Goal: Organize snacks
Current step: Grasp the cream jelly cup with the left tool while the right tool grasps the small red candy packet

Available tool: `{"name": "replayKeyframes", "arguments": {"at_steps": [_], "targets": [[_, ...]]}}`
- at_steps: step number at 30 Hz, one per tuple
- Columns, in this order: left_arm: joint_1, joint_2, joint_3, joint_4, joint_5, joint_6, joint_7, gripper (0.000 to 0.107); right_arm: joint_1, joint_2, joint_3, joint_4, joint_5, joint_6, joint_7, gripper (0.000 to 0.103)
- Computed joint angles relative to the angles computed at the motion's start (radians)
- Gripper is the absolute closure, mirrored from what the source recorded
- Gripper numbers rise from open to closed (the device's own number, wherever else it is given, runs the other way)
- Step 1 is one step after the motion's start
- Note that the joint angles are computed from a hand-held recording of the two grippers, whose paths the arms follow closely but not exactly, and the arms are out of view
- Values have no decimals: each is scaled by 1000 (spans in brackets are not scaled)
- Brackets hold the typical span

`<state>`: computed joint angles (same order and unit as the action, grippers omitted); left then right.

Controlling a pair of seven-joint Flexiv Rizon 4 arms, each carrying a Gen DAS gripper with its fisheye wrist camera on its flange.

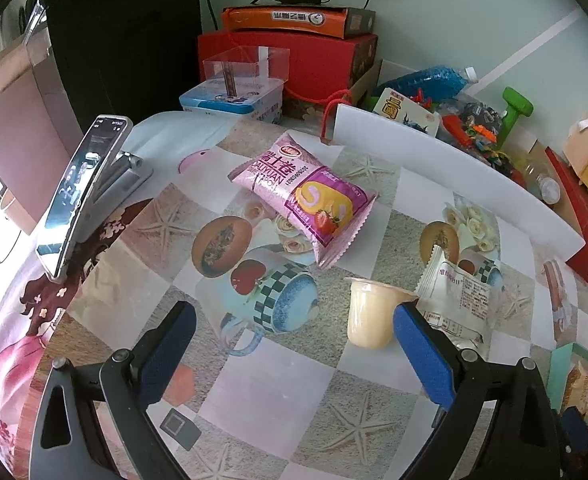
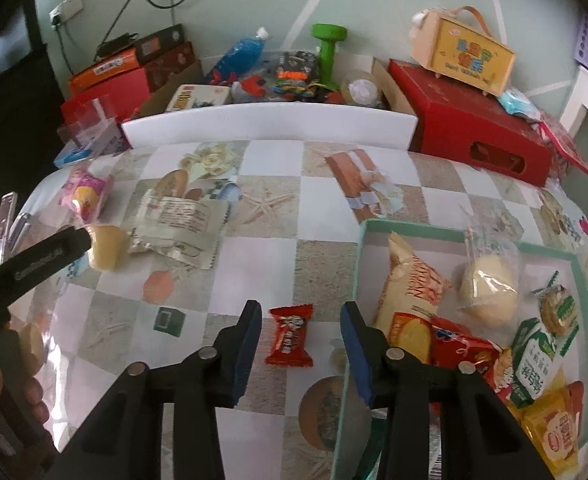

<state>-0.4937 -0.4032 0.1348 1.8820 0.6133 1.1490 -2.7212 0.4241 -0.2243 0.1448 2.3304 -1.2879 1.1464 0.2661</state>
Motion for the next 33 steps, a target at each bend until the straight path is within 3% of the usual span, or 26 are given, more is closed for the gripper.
{"name": "replayKeyframes", "arguments": {"at_steps": [11, 18, 26, 33], "targets": [[25, -2, -6, 32, -55, 44, 26, 8, 25, -46, -10, -19, 59, 4, -62, 60], [15, -10, 4, 28, -68, 53, 43, 8, 22, -74, -33, -26, 19, 52, -28, 60], [1, -18, 12, 15, -71, 50, 53, 8, 3, -95, -49, -36, -66, 104, 22, 73], [8, -36, 0, 4, -89, 71, 83, 8, -14, -114, -51, -48, -113, 110, 53, 75]]}}
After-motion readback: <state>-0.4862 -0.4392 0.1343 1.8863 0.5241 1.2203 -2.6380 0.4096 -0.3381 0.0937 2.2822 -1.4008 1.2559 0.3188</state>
